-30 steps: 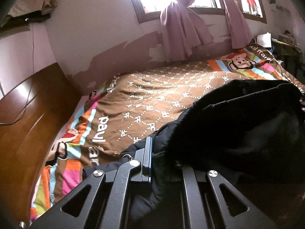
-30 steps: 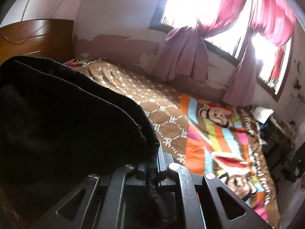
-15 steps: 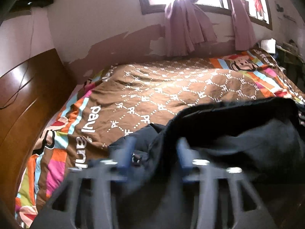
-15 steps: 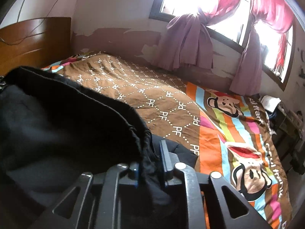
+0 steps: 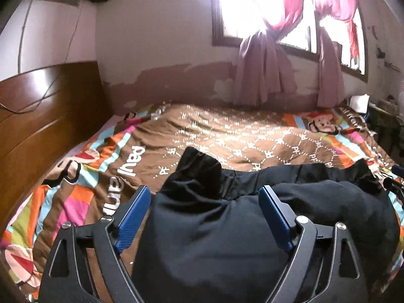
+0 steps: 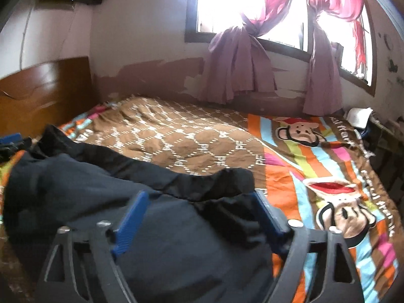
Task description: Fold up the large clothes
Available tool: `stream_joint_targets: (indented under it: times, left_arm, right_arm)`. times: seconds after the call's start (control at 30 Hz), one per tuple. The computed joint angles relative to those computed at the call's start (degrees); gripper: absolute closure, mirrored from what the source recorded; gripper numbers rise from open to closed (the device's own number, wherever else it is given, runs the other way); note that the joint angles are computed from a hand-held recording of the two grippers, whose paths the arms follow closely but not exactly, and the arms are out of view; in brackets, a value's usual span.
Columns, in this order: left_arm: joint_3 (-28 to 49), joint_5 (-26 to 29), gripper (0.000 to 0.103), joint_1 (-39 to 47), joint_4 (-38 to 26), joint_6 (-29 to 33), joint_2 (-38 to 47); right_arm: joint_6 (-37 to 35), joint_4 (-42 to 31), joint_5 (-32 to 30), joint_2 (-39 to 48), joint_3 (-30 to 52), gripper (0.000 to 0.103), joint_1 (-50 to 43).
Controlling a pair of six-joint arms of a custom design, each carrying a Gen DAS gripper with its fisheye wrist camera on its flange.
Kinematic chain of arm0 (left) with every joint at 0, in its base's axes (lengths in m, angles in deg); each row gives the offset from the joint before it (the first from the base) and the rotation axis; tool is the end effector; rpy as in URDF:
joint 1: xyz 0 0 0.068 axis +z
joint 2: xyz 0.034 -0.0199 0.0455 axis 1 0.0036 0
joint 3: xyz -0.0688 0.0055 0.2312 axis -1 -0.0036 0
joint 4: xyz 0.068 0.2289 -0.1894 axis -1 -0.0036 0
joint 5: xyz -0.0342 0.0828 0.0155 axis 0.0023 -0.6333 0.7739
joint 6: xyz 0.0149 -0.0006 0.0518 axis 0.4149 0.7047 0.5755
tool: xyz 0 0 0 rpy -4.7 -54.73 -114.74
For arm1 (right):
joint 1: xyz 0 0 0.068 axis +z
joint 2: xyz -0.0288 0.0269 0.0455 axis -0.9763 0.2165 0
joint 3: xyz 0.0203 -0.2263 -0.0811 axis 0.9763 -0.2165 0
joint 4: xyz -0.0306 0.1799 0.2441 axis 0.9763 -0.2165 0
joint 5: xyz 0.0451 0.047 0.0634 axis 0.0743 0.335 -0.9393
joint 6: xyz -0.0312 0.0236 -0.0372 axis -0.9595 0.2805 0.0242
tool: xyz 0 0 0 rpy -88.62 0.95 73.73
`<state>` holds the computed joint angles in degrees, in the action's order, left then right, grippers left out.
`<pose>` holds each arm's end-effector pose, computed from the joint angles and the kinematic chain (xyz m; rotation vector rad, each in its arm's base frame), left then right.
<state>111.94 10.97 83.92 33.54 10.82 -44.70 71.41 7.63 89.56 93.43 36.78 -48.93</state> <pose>0.2328 -0.0154 0.3042 -0.1249 2.0621 0.1347 0.3038 0.1629 0.2744 -0.4348 2.0399 0.2651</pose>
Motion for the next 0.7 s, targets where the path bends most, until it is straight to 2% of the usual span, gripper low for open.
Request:
stream_joint_targets:
  times: [0.1, 0.27, 0.4, 0.47, 0.53, 0.7]
  left_arm:
    - [-3.3, -0.6, 0.013, -0.9, -2.7, 3.2, -7.0]
    - [-6.2, 4.1, 0.013, -2.4, -7.6, 2.7, -11.2]
    - [-7.9, 6.4, 0.013, -4.9, -8.5, 2.4, -10.3]
    - [-8.5, 5.0, 0.013, -6.7, -8.3, 2.3, -8.9]
    - [-8.7, 2.3, 0.013, -8.3, -7.0, 1.7, -6.1]
    - [-7.4, 4.0, 0.012, -4.9, -3.6, -1.3, 0.1]
  right_arm:
    - [0.3, 0.2, -3.3, -4.2, -3.2, 0.008, 0.6]
    - [-1.7, -2.6, -8.4, -6.6, -6.4, 0.008, 3.8]
    - [-1.4, -4.5, -10.9, -3.3, -6.0, 0.008, 6.5]
    - [0.0, -4.4, -10.7, -0.4, -4.9, 0.008, 7.3]
    - [1.1, -2.9, -10.4, 1.3, -4.5, 0.002, 7.6]
    - [2.2, 0.7, -8.8, 8.5, 0.4, 0.000, 8.0]
